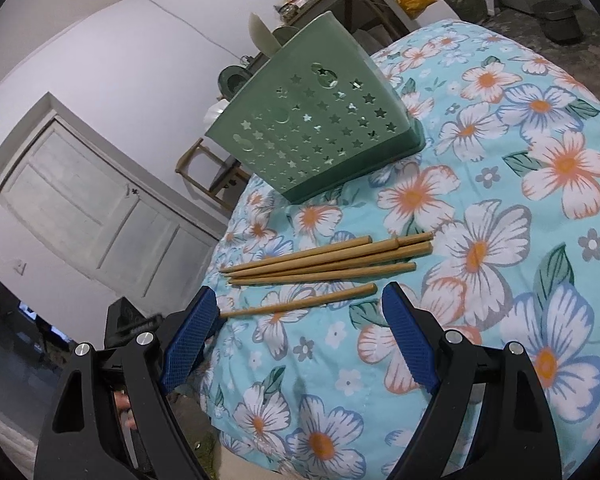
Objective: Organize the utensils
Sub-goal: 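Reach the left tool to the wooden chopsticks and close on one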
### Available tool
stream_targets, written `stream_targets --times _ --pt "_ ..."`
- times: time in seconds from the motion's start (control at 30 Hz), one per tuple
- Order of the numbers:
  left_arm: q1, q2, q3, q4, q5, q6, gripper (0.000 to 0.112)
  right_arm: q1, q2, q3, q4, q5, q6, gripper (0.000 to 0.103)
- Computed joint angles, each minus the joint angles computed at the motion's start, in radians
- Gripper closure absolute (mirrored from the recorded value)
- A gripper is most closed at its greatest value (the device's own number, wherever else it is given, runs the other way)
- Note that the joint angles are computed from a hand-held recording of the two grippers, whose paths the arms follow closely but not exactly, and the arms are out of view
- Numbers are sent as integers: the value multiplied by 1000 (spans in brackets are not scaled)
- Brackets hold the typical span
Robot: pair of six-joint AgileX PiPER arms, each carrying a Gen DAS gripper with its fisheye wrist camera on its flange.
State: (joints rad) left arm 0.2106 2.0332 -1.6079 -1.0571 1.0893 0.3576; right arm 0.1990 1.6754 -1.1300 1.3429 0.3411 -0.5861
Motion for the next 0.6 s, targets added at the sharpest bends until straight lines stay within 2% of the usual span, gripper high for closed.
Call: stream_targets --times 0.1,0.17,0.3,0.4,0.5,0.6 --pt "-15 -76 44 103 -26 1 87 -19 4 -9 -27 35 17 20" --pt "-37 -138 74 178 -61 9 74 -35 -10 -12 -74 56 50 21" --pt "-145 -265 109 366 -131 107 74 -58 -80 2 -215 45 159 21" --pt "-246 -294 84 469 -150 178 74 -67 -122 19 -285 37 239 21" --pt "-390 -281 36 643 -198 210 74 -61 -143 21 -365 35 336 21" --pt "-499 -213 -45 815 -219 211 74 -46 -150 12 -442 37 420 21"
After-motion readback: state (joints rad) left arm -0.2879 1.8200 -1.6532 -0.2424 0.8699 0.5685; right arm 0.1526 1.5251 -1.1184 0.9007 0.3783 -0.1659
